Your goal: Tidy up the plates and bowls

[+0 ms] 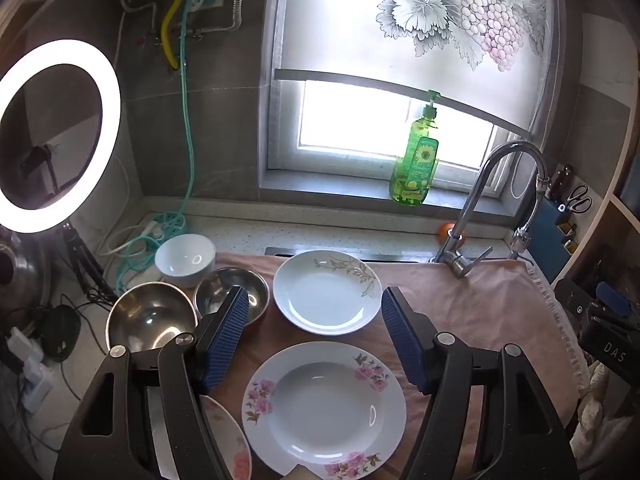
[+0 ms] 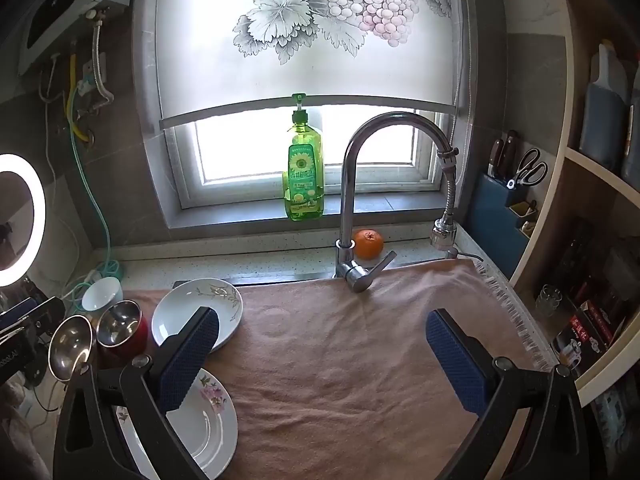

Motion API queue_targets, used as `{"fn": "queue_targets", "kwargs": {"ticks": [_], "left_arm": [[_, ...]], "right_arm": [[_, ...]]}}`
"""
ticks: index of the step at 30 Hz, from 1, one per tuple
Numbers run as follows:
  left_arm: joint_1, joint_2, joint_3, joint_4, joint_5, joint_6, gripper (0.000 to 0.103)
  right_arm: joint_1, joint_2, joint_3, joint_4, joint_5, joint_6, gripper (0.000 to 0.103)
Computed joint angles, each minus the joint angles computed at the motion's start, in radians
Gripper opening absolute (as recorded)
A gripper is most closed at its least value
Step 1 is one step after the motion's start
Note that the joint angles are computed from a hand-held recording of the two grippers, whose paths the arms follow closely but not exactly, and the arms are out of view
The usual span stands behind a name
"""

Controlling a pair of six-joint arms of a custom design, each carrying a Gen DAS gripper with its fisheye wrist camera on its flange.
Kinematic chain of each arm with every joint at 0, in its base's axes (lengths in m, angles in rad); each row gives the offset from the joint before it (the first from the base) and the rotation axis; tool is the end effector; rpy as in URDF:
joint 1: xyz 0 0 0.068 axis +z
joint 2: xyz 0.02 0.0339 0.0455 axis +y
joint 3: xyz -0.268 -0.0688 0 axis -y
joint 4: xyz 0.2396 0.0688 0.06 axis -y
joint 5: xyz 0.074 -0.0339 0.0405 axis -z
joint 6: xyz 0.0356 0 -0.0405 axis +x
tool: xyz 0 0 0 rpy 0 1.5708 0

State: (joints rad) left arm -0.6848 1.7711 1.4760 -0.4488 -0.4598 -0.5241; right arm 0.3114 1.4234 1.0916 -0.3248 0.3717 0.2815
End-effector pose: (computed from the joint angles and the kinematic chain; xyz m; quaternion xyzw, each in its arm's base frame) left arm 0.3182 -0.2395 0.2922 -0.0197 0.8961 -0.0506 0.4405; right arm 0.3006 0.0832 0.2919 0.0684 0.8830 -0.0319 0.4633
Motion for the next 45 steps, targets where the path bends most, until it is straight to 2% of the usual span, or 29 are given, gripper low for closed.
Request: {"fn": "queue_targets", "kwargs": {"ticks": [45], "left_arm": [[-0.011, -0.004, -0.005, -0.004, -0.005, -0.001, 0.069]], "right_arm": [[-0.001, 0.006, -0.007, -0.01, -0.008, 0.019, 0.102]]}}
